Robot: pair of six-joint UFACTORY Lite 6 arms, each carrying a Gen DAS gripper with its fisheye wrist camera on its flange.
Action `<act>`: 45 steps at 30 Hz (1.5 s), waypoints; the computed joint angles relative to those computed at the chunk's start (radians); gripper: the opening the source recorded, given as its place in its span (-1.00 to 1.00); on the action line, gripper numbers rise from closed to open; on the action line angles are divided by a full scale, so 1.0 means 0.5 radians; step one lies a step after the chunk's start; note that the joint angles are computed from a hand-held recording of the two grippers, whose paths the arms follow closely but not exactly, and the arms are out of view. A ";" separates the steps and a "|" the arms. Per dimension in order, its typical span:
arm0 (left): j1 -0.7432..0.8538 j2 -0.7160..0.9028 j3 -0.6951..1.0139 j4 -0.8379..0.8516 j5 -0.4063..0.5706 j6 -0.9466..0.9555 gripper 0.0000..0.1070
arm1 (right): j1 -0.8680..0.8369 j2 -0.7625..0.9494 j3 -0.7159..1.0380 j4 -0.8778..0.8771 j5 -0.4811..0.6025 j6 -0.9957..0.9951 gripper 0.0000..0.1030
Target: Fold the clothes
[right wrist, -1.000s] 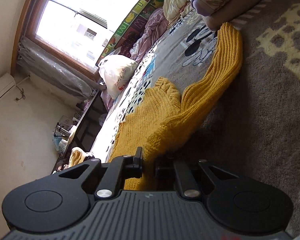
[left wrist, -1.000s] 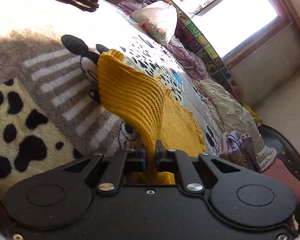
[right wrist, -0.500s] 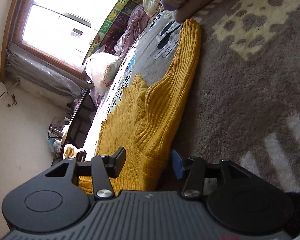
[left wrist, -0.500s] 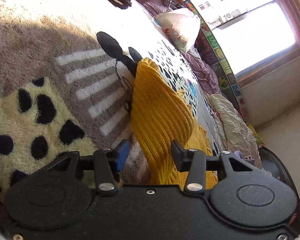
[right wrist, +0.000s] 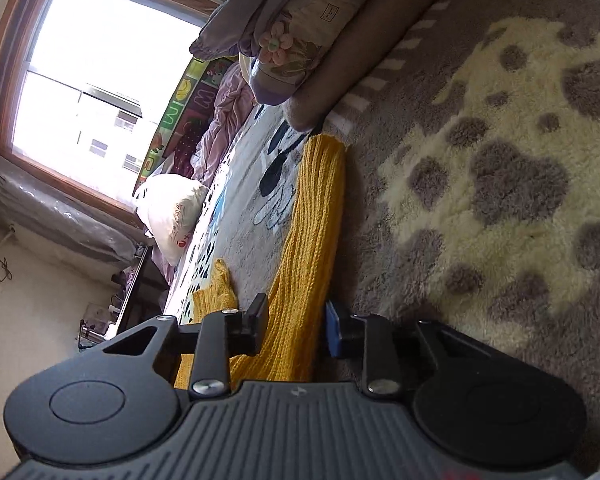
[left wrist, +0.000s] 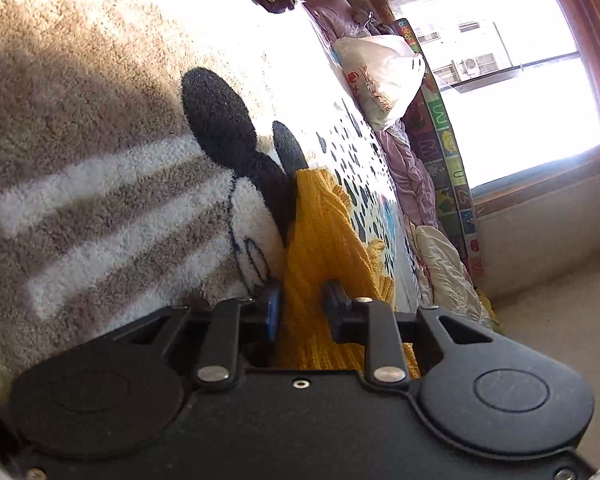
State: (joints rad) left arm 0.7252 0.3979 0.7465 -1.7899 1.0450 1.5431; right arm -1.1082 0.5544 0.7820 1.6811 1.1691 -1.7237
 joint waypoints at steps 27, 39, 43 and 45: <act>0.329 -0.617 -0.382 -0.091 -0.581 0.719 -0.39 | -0.190 -0.135 -0.067 0.163 -0.244 -0.073 -0.79; 0.251 -0.482 -0.266 -0.583 -0.526 0.871 -0.87 | -0.154 -0.260 -0.239 0.410 -0.241 -0.459 -0.30; -0.024 -1.049 -0.489 -1.065 -0.848 1.678 -0.64 | -0.140 -0.255 -0.233 0.434 -0.236 -0.471 -0.31; -0.133 -0.964 -0.468 -1.100 -0.810 1.916 0.44 | -0.125 -0.261 -0.238 0.452 -0.246 -0.479 -0.31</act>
State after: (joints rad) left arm 0.6586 -0.0839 0.5127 -2.3398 0.6401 2.5013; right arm -1.1707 0.4236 0.6628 1.9069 1.0462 -1.9633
